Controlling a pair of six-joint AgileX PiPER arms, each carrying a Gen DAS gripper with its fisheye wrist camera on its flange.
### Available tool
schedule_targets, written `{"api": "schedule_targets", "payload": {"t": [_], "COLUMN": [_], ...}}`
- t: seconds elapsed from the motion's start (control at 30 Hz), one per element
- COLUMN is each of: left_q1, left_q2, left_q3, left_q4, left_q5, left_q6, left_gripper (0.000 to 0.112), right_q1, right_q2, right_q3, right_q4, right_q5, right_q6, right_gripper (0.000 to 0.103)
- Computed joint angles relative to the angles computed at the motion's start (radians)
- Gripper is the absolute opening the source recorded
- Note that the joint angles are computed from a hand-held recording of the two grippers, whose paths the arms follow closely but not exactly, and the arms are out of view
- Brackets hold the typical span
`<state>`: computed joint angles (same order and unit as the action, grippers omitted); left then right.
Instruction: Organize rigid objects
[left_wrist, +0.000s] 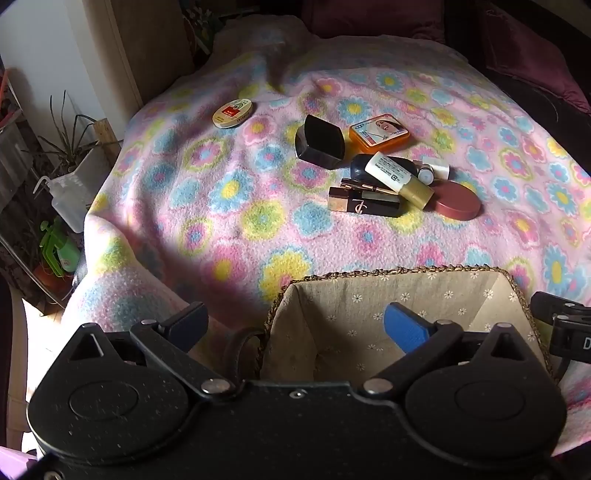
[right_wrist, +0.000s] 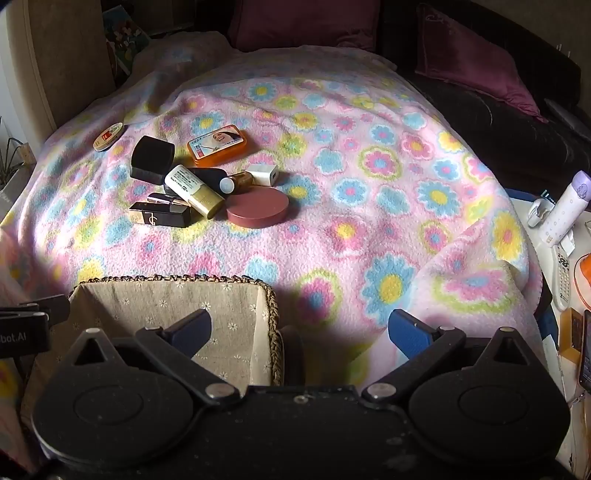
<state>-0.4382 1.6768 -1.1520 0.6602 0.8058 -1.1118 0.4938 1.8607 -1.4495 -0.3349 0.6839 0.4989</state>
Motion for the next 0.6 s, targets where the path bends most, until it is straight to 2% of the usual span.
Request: {"api": "schedule_targets", "payload": {"t": [0.6], "left_q1": [-0.007], "left_q2": [0.003], "left_q3": [0.003], "left_q4": [-0.008], "left_q5": [0.006], "left_q6": [-0.009], "left_gripper": [0.099], "right_q1": [-0.002], "right_q2": [0.005], "right_q3": [-0.005], "right_q4": [0.005], "right_q5": [0.003], "right_q6": [-0.005], "right_gripper": [0.102]}}
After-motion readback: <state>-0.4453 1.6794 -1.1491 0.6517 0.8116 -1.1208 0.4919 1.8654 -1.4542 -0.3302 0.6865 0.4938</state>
